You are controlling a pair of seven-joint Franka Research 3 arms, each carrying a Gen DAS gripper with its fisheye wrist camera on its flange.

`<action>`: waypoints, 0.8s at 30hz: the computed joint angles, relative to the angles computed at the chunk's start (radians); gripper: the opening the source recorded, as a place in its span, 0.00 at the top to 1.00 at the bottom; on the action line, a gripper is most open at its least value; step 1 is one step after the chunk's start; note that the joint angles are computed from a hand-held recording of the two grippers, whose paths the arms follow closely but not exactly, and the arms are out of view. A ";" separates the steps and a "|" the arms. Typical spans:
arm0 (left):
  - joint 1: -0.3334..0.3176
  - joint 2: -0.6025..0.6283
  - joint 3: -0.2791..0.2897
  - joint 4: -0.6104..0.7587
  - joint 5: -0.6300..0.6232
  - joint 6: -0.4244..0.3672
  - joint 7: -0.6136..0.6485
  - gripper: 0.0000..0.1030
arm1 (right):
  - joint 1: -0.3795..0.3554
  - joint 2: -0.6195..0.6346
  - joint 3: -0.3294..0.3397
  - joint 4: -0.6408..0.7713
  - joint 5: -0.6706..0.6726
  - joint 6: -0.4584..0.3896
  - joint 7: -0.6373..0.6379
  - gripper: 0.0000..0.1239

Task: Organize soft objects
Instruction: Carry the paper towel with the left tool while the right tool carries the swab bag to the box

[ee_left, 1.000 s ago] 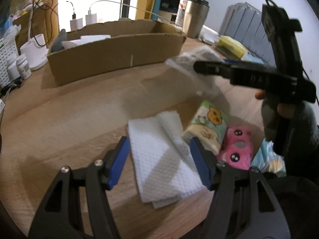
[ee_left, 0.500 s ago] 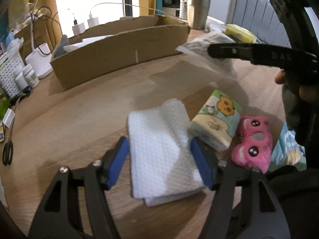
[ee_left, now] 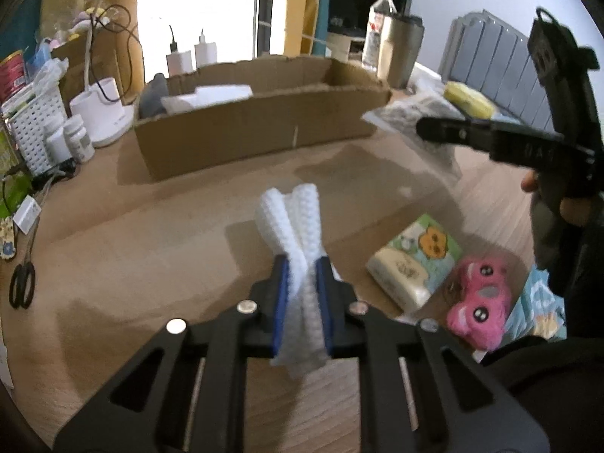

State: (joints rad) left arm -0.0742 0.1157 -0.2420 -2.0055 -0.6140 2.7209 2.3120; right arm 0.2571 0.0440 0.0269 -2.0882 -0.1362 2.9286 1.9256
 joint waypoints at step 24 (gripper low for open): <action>0.028 0.039 -0.022 0.127 -0.136 0.051 0.077 0.85 | 0.000 0.018 -0.001 0.045 0.080 0.036 -0.098 0.42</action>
